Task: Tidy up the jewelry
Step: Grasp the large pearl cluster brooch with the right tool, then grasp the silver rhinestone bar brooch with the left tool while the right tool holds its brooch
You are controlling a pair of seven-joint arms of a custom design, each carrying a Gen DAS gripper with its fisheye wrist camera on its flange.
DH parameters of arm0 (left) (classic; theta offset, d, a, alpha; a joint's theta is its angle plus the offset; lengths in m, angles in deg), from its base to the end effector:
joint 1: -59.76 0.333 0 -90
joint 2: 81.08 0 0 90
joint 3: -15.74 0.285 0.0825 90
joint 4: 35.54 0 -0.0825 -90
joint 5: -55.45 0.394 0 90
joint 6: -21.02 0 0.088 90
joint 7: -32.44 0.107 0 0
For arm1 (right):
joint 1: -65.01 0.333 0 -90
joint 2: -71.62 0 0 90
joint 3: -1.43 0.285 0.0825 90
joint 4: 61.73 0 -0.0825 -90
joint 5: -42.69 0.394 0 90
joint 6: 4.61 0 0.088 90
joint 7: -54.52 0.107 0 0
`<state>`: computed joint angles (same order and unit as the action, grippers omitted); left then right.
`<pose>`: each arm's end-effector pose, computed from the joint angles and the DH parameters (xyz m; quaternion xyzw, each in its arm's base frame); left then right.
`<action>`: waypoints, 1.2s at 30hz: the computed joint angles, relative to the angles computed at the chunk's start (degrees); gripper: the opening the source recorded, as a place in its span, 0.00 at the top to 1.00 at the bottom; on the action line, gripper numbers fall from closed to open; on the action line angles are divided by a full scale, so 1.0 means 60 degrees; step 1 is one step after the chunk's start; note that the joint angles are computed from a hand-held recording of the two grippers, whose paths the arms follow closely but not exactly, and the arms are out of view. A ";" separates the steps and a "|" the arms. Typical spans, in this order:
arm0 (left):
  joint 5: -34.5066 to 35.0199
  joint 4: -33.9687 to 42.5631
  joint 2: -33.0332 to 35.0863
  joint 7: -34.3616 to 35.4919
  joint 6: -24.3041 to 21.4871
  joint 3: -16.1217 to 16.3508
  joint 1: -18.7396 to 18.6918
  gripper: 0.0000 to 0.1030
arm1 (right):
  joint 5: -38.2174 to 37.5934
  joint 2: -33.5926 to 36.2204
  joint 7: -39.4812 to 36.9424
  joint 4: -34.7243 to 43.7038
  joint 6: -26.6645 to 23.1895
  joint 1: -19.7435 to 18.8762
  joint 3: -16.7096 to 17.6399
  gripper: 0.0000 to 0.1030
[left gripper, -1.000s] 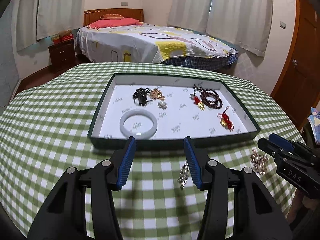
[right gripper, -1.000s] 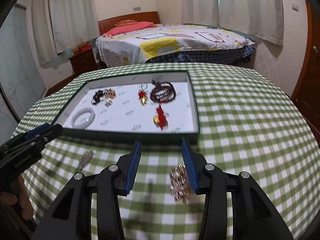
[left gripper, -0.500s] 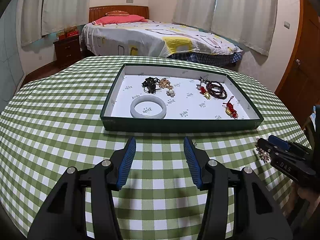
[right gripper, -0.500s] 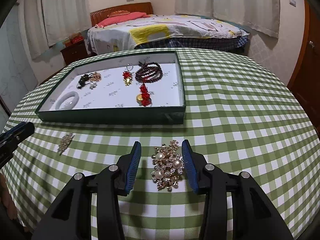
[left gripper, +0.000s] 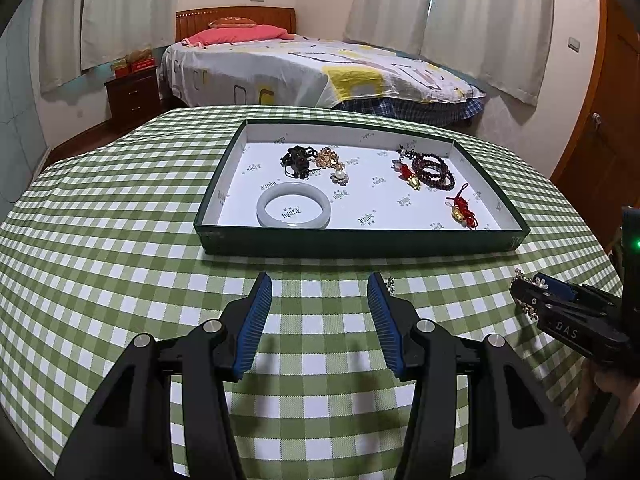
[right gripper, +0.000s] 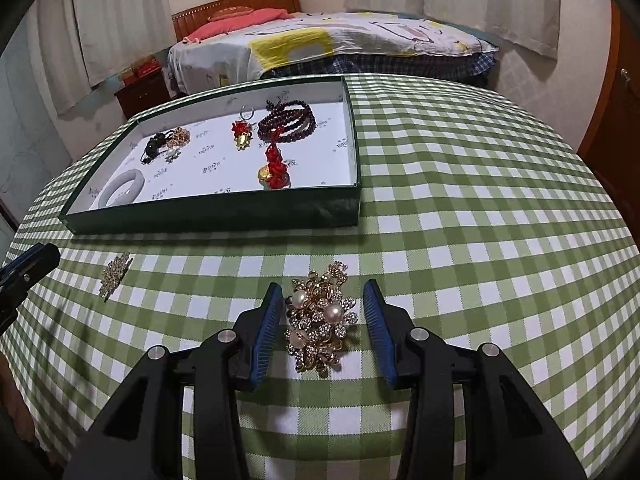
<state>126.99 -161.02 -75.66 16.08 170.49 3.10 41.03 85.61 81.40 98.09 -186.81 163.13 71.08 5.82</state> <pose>0.4753 -0.3130 0.3306 -0.7394 0.5481 -0.2729 0.2801 0.5854 0.0637 0.3260 -0.7622 0.5636 -0.1507 0.2805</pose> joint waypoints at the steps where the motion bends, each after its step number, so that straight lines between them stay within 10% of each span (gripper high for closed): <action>1: -0.0013 0.0023 0.0024 0.0019 0.0000 -0.0002 -0.0003 0.53 | 0.0014 -0.0015 -0.0023 -0.0018 -0.0003 -0.0003 0.0010 0.62; 9: -0.0131 0.0156 0.0204 0.0197 0.0050 0.0020 -0.0082 0.53 | 0.0487 -0.0204 -0.0559 -0.0139 -0.0169 -0.0018 0.0098 0.76; 36: -0.1043 0.1488 0.1736 0.1756 0.0857 0.0451 -0.0449 0.63 | 0.1145 -0.0348 -0.1067 -0.0069 -0.0497 0.0120 -0.0109 0.77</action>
